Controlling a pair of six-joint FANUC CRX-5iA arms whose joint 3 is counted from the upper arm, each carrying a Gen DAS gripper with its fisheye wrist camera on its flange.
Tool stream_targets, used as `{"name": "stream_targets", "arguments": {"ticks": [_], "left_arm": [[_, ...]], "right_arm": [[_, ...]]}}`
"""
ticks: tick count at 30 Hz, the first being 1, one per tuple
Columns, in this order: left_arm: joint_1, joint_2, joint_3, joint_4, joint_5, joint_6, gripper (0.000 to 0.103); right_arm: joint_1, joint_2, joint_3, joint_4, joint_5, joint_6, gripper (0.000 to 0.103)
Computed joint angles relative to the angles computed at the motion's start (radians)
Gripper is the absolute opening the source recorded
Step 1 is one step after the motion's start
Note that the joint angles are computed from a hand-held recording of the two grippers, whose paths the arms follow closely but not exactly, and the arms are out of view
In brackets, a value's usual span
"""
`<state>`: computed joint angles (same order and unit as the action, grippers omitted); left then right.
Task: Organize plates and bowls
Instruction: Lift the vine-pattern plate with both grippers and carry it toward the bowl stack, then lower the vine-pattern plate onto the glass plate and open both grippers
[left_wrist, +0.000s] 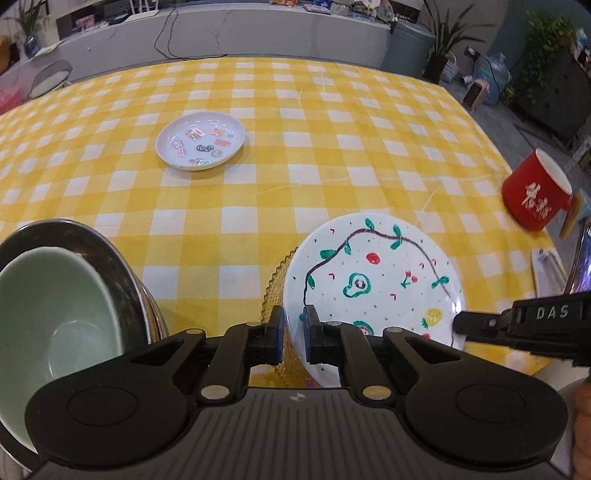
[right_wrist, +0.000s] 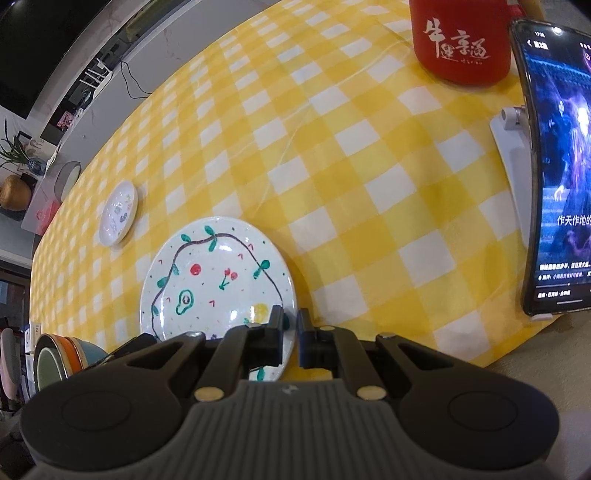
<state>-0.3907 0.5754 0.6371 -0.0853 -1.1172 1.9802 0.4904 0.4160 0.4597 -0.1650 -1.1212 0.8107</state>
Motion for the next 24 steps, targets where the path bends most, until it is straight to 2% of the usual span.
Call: {"name": "stream_targets", "arguments": {"ticks": [4, 10, 13, 15, 16, 18, 22, 24], "left_arm": [[0.013, 0.003, -0.012, 0.039, 0.002, -0.027, 0.01], [0.009, 0.012, 0.01, 0.03, -0.015, -0.064, 0.01], [0.008, 0.006, 0.004, 0.025, 0.002, -0.117, 0.016], [0.01, 0.007, 0.01, 0.025, 0.006, -0.149, 0.017], [0.015, 0.008, 0.01, 0.034, 0.011, -0.166, 0.02], [0.022, 0.019, 0.03, 0.043, 0.008, -0.182, 0.026], [0.028, 0.052, 0.086, 0.035, -0.005, -0.175, 0.044], [0.034, 0.072, 0.113, 0.044, -0.017, -0.184, 0.045]], "right_arm": [[0.0, 0.008, 0.009, -0.009, -0.003, 0.014, 0.004], [0.017, 0.014, 0.014, 0.029, -0.003, 0.023, 0.005], [0.046, 0.002, -0.015, 0.103, 0.034, 0.036, 0.011], [0.054, -0.006, -0.033, 0.125, 0.067, 0.045, 0.024], [0.056, -0.005, -0.033, 0.132, 0.076, 0.052, 0.034], [0.06, 0.002, -0.028, 0.15, 0.094, 0.061, 0.034], [0.063, 0.041, 0.004, 0.187, 0.114, 0.076, 0.036], [0.058, 0.063, 0.026, 0.187, 0.119, 0.092, 0.039]]}}
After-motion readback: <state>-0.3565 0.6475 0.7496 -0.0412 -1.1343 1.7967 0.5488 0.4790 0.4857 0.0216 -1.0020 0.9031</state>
